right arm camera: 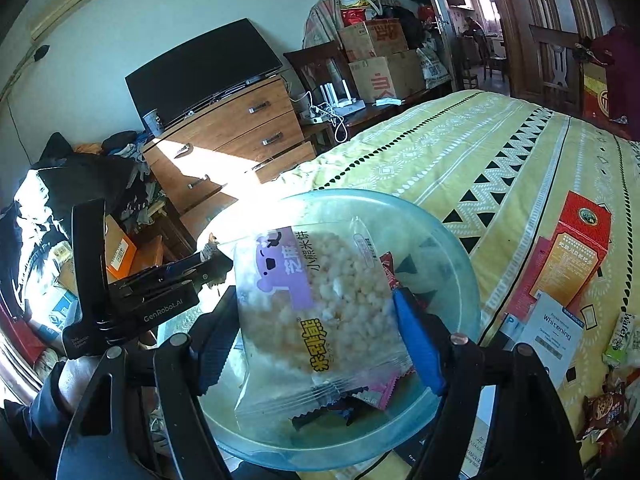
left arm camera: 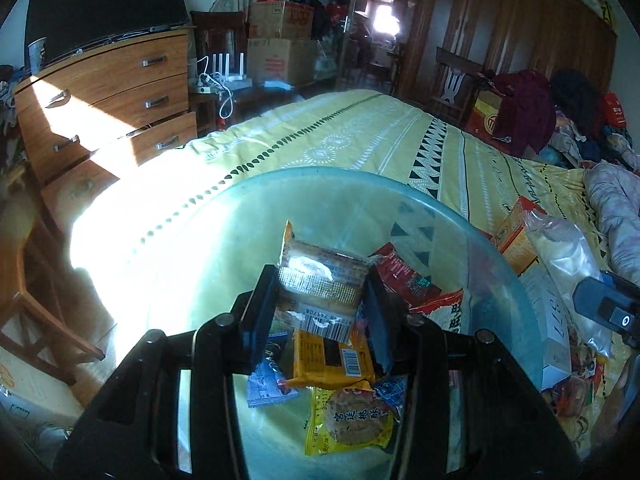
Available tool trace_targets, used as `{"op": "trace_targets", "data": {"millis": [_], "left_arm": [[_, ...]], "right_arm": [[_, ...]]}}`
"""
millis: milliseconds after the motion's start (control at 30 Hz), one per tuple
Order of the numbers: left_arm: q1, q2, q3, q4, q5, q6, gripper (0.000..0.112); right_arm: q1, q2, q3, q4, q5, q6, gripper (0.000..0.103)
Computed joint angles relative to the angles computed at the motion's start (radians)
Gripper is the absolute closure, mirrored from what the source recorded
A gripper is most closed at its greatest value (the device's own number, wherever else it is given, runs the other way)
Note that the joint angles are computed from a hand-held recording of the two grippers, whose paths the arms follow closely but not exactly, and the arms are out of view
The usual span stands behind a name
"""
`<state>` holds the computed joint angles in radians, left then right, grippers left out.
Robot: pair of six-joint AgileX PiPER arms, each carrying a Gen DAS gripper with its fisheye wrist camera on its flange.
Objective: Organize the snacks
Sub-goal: 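Lower both held snacks into the clear basin and open both grippers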
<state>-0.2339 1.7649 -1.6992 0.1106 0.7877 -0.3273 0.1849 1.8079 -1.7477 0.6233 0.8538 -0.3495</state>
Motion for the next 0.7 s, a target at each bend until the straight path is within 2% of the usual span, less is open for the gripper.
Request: {"op": "trace_targets", "data": {"millis": [700], "left_arm": [[0.025, 0.024, -0.008, -0.048, 0.008, 0.054, 0.069]], "right_arm": [[0.017, 0.043, -0.031, 0.007, 0.005, 0.006, 0.024]]}}
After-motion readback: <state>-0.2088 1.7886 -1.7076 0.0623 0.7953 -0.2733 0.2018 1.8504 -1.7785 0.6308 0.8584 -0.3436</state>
